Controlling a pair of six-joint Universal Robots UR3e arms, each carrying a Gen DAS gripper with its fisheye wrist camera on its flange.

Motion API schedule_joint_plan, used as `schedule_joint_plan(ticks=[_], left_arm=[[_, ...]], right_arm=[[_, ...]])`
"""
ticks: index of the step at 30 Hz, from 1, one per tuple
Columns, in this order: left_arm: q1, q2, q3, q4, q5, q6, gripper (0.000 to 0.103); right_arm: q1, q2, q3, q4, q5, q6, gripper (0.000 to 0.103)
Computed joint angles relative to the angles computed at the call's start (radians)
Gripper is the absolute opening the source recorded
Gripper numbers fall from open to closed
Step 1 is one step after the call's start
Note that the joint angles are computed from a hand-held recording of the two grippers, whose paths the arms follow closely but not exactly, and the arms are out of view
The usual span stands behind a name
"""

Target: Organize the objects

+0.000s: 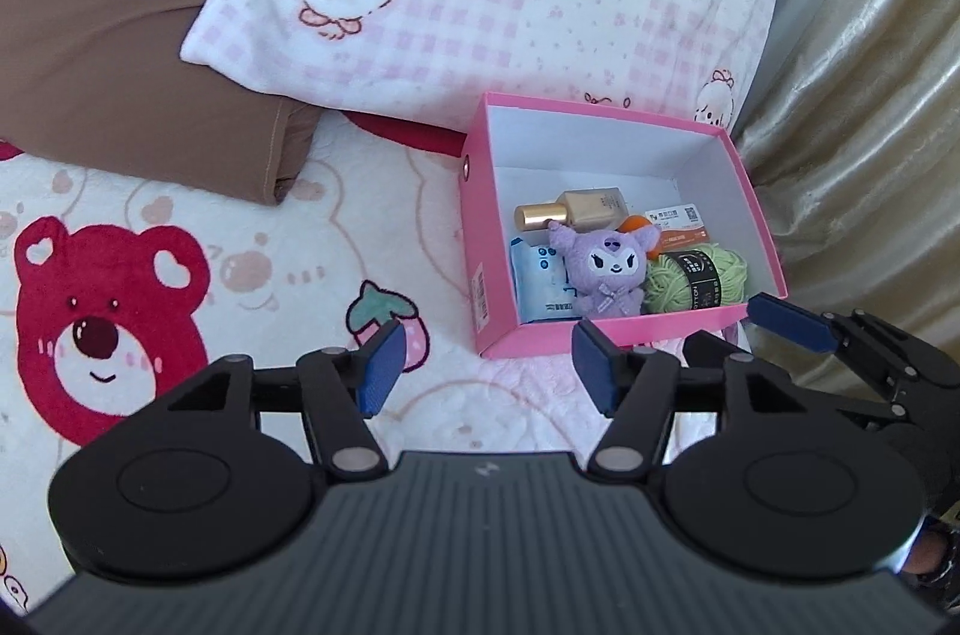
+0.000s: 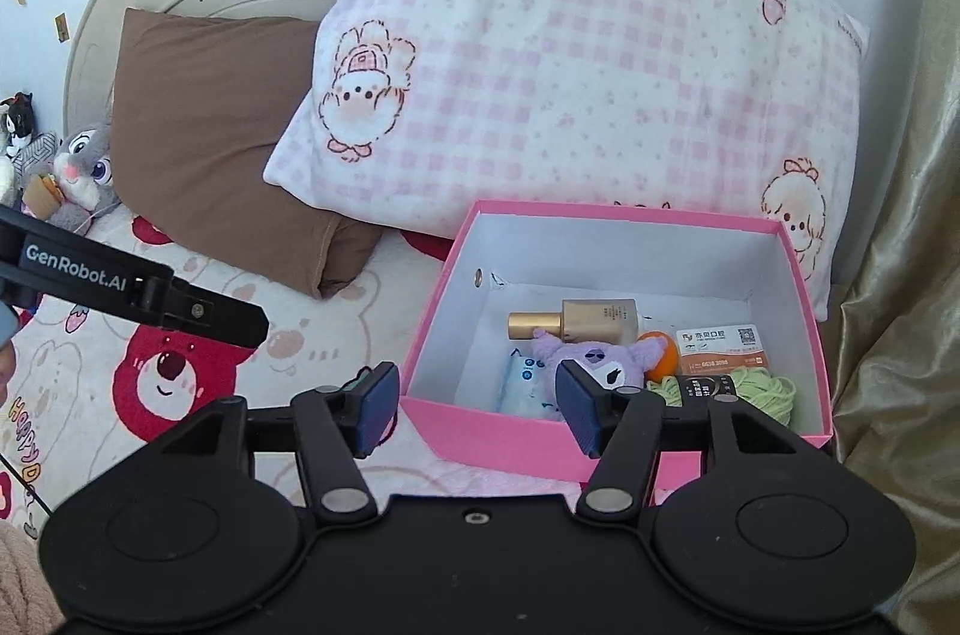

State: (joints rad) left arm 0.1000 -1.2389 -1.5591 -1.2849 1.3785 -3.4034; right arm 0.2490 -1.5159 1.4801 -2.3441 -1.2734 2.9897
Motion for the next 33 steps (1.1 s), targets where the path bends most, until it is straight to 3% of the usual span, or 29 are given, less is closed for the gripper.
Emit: schedule_joint_plan(ticks=[9,15,22,33], left_arm=[[0.087,0.178,-0.115,-0.067,0.033,0.052,0.082],[0.113,0.233,-0.195,-0.052,0.056,0.068,0.095],[0.152,0.276,-0.259,-0.046,0.078,0.125,0.103],[0.233,0.338,-0.298,-0.123,0.068,0.198,0.103]], right_arm=[[0.095,-0.032,0.005,0.028,-0.107,0.06,0.073],[0.149,0.0,-0.012,0.032,-0.199,0.127,0.093],[0.171,0.046,-0.067,0.107,-0.259,0.214,0.093],[0.224,0.06,-0.094,0.129,-0.32,0.231,0.093]])
